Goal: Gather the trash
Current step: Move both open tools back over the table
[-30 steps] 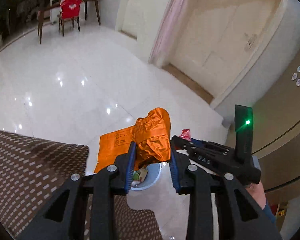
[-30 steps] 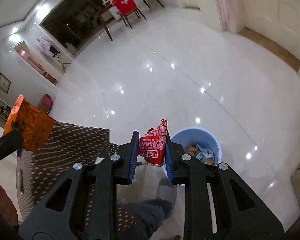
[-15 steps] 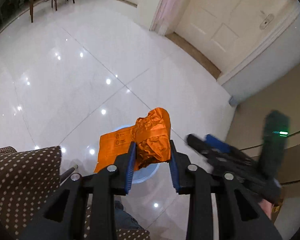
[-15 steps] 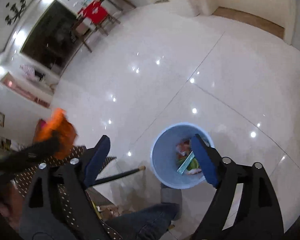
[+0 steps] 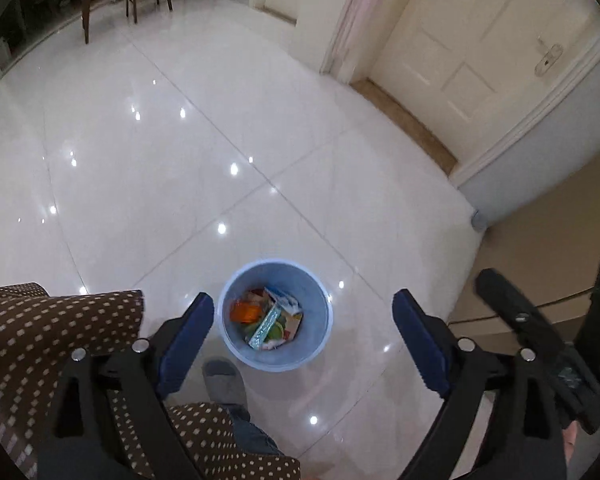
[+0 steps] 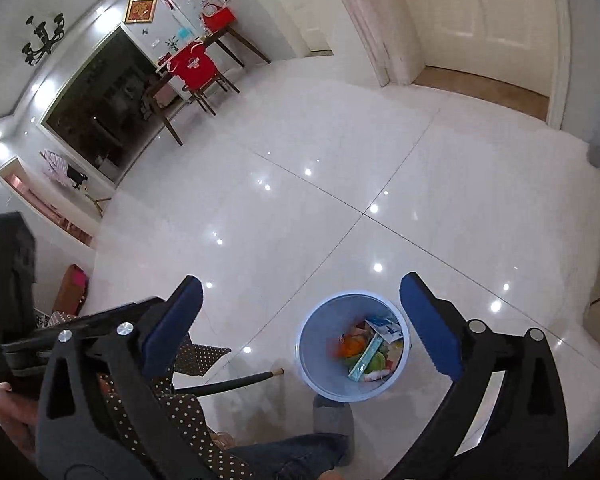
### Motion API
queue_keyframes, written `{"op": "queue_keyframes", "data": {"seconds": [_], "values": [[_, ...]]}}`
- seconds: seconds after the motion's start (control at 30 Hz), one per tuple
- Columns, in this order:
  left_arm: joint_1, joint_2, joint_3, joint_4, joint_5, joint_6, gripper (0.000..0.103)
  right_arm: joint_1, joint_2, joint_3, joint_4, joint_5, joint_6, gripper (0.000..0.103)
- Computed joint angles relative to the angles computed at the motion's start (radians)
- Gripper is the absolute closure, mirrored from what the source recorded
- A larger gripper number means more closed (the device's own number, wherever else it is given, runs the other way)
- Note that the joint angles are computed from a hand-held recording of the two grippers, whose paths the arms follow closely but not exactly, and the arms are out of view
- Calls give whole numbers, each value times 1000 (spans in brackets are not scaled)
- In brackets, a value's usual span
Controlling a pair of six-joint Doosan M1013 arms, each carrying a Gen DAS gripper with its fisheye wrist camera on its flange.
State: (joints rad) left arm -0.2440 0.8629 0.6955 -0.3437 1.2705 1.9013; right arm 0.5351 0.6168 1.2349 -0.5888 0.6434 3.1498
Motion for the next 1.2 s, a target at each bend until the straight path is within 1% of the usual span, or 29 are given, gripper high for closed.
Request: {"op": "queue_keyframes", "data": {"seconds": [0.13,0.3,0.5,0.67,0.8,1.03,1.2], "values": [[15,-69,83,-39,-72,23,12,18,0,-14,-13,14,-8,6],[31,-162,199,-86,-174,74,11,45,7,-65,-37,47,-35,6],[60,-264,321,-118,-280,121,11,81,22,-143,-65,94,-86,6],[100,-345,426,-115,-391,132,10,115,52,-229,-57,132,-160,6],[133,-387,481,-96,-448,116,10,140,95,-326,-21,167,-257,6],[209,-450,569,-66,-528,105,10,175,190,-502,72,220,-434,6],[261,-471,611,-58,-573,96,10,201,294,-694,157,297,-600,6]]}}
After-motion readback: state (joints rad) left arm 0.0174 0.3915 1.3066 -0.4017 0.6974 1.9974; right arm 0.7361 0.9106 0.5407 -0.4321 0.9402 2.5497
